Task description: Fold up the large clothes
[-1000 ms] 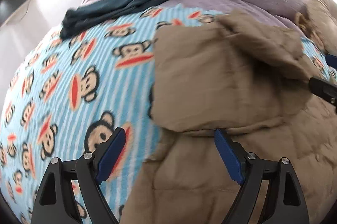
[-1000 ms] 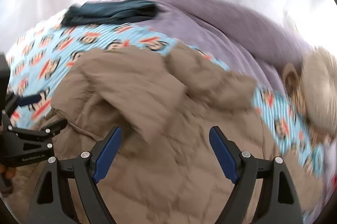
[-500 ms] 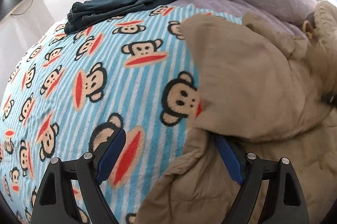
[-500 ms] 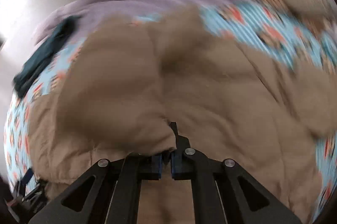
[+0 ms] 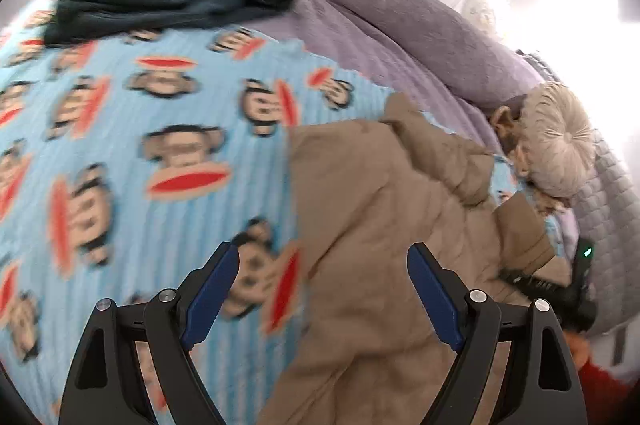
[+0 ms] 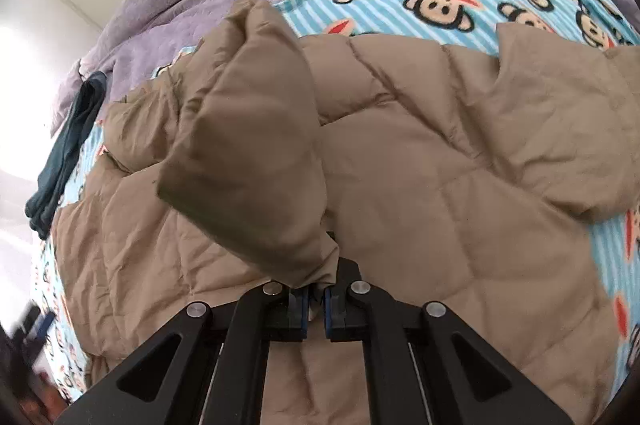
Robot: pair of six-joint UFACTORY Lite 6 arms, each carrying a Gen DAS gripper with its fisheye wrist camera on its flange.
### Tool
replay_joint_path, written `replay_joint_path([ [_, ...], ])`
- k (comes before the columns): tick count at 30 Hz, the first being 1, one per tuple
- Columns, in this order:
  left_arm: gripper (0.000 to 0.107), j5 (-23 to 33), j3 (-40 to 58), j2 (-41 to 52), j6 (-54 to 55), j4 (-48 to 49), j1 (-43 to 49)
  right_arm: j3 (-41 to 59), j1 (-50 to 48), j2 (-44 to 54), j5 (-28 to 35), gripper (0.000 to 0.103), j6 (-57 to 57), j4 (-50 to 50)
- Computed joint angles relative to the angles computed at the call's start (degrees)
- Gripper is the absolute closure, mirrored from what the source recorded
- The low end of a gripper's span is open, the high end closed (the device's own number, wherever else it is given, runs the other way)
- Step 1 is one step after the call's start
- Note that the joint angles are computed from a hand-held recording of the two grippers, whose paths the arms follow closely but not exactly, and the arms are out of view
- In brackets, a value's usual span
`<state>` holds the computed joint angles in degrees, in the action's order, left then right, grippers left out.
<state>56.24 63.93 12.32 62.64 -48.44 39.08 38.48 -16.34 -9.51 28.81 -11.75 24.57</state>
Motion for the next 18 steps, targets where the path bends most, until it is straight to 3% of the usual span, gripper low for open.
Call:
replay_joint_path([
  [5, 0.02, -0.89, 10.3, 12.91, -9.68, 1.91, -11.79, -2.45, -1.95, -1.11, 0.88, 0.098, -4.89, 1.34],
  [7, 0.02, -5.17, 11.77, 15.08, -15.13, 5.48, -15.7, -3.11, -2.42, -1.04, 0.76, 0.098, -6.25, 2.69],
  [8, 0.031, -7.68, 12.17, 15.53, -17.35, 7.83, -17.32, -3.44, -2.41, -1.05, 0.67, 0.098, -6.59, 3.33],
  [9, 0.055, -8.63, 12.43, 15.82, -18.05, 9.2, -17.97, -3.63, -2.21, -1.2, 0.71, 0.098, -6.45, 3.55],
  [12, 0.082, -6.96, 13.06, 15.81, -13.5, 8.61, -15.34, -4.18, -2.13, -1.96, 2.31, 0.098, -8.82, 6.61],
  [18, 0.085, -2.98, 20.72, 21.88, -7.5, 9.89, -6.13, -5.14, 10.32, -0.8, 0.09, 0.098, -8.21, 14.95],
])
